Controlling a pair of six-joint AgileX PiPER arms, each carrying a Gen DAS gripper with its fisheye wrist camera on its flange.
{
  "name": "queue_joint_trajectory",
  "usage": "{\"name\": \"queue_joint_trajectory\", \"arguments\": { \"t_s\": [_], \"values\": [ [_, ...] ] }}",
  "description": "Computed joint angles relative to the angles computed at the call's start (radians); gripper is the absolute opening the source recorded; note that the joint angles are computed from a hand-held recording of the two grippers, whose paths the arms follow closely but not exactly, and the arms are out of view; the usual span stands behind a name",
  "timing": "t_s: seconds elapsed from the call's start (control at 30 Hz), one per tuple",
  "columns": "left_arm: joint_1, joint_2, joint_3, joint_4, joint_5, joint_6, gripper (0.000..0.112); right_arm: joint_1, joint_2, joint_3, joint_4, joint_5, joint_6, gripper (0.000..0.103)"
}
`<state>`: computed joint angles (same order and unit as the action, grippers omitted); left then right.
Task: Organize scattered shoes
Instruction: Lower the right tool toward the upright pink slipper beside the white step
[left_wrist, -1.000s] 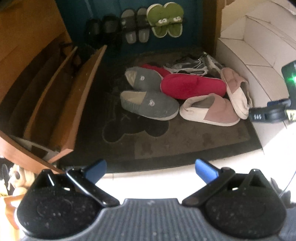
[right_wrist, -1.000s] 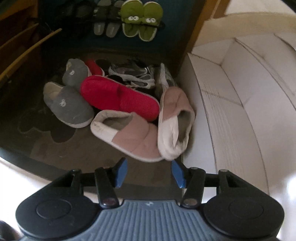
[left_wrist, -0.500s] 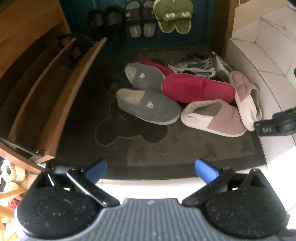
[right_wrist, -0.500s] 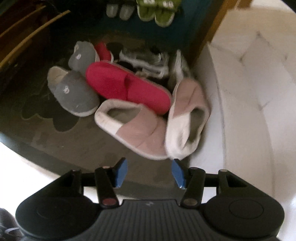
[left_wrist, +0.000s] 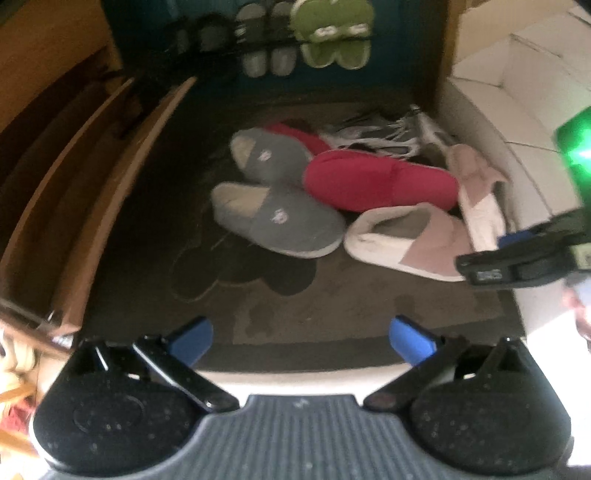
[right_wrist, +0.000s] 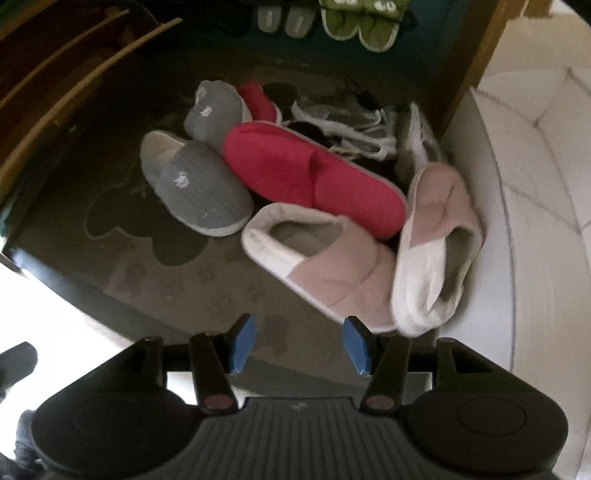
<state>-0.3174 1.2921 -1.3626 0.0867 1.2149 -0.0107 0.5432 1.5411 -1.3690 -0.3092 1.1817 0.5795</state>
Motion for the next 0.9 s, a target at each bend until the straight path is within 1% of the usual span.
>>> {"name": "queue_joint_trajectory", "arguments": {
  "t_s": [0.07, 0.23, 0.3, 0.4, 0.5, 0.6, 0.7, 0.8, 0.9],
  "values": [
    [-0.007, 0.001, 0.01, -0.005, -0.007, -0.003, 0.103, -0.019, 0.001, 0.029, -0.02, -0.029, 0.022, 0.053],
    [-0.021, 0.013, 0.032, 0.008, -0.034, -0.017, 0.103, -0.073, 0.028, 0.046, -0.059, -0.06, 0.066, 0.053],
    [-0.009, 0.022, 0.031, 0.004, -0.045, -0.002, 0.103, -0.092, 0.036, 0.053, -0.069, -0.082, 0.07, 0.053],
    [0.008, 0.032, 0.021, 0.034, -0.058, -0.002, 0.103, -0.135, 0.063, 0.054, -0.078, -0.101, 0.081, 0.052],
    [0.044, 0.036, 0.025, 0.012, -0.076, 0.006, 0.103, -0.165, 0.082, 0.065, -0.109, -0.128, 0.097, 0.052],
    [0.051, 0.053, 0.027, 0.007, -0.076, 0.006, 0.103, -0.174, 0.08, 0.109, -0.167, -0.184, 0.082, 0.052],
    [0.045, 0.061, 0.029, 0.021, -0.08, 0.004, 0.103, -0.226, 0.078, 0.13, -0.141, -0.235, 0.066, 0.052],
    [0.048, 0.065, 0.041, 0.024, -0.102, -0.001, 0.102, -0.266, 0.096, 0.133, -0.158, -0.246, 0.088, 0.052],
    [0.056, 0.079, 0.053, 0.031, -0.113, -0.005, 0.102, -0.302, 0.112, 0.138, -0.158, -0.275, 0.084, 0.052]
  ]
}}
